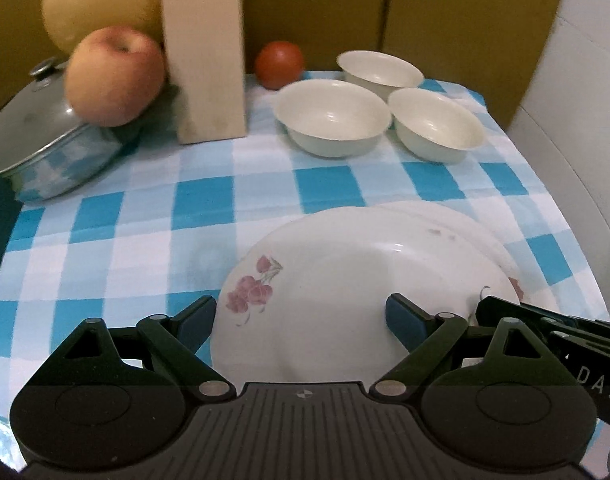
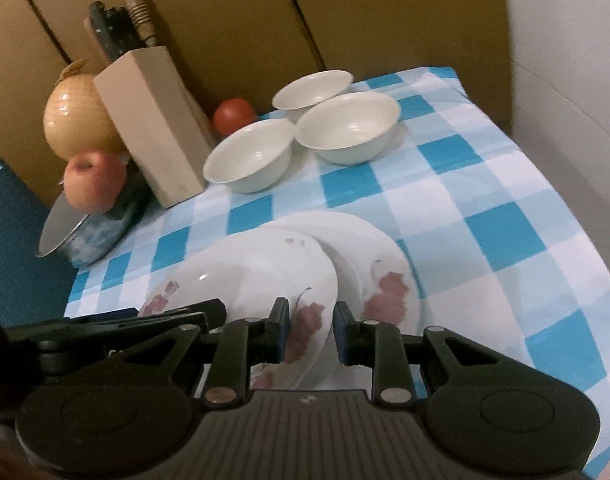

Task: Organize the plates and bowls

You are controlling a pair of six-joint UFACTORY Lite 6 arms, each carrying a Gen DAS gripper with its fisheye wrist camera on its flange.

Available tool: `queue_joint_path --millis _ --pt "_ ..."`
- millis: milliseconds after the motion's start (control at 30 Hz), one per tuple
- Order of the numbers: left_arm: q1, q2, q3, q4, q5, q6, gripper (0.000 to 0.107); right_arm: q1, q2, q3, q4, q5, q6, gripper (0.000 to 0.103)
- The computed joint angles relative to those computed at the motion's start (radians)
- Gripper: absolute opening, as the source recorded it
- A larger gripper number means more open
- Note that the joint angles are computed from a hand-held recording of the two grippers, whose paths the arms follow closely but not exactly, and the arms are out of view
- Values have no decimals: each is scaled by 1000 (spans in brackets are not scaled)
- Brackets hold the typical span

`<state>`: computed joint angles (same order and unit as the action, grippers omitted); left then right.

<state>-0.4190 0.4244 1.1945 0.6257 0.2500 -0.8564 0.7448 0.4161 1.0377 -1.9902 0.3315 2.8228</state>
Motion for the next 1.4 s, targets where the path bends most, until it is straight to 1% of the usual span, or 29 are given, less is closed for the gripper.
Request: queue_joint_path --millis 233,400,467,533,600,700,767,800,833,867,933,1033,1133,1200,1267,1333,1400 --pt "-46 37 37 41 16 -50 94 -19 -17 -44 -30 9 41 24" --pt "-65 63 60 45 25 -52 94 -18 -1 -40 35 29 -30 24" --pt "-74 73 66 89 29 -90 94 -26 -1 -48 -3 27 10 24" --pt "-74 82 77 90 31 -87 94 -31 1 -50 -25 32 29 24" --pt "-70 90 83 82 24 -77 93 -37 7 -49 -37 38 45 24" --pt "-76 96 89 72 20 -64 92 -37 12 -44 23 50 -10 24" --pt "-79 100 94 27 17 -14 92 -28 13 -41 84 74 -74 24" --pt "-75 106 101 -33 15 42 91 -27 13 -40 109 81 -102 25" --pt "-71 111 109 -94 13 100 91 -29 14 -41 110 82 -105 25" --pt "-71 112 112 -113 15 121 91 -32 12 -44 98 81 -94 25" --pt "-77 105 106 -77 16 94 89 -35 13 -43 104 80 -104 25" --pt "-64 83 90 -99 7 118 90 -31 3 -53 95 103 -101 25" --pt "-31 71 93 -120 9 125 90 -40 -16 -58 128 122 -135 25" --pt "2 75 114 -177 21 166 90 -62 -28 -40 143 108 -162 25" --pt "34 87 148 -199 39 172 90 -79 -28 -5 109 91 -152 25" --pt "62 116 213 -253 73 206 90 -90 14 77 110 79 -179 25" --pt "81 153 294 -281 115 228 90 -119 91 206 114 8 -215 25"
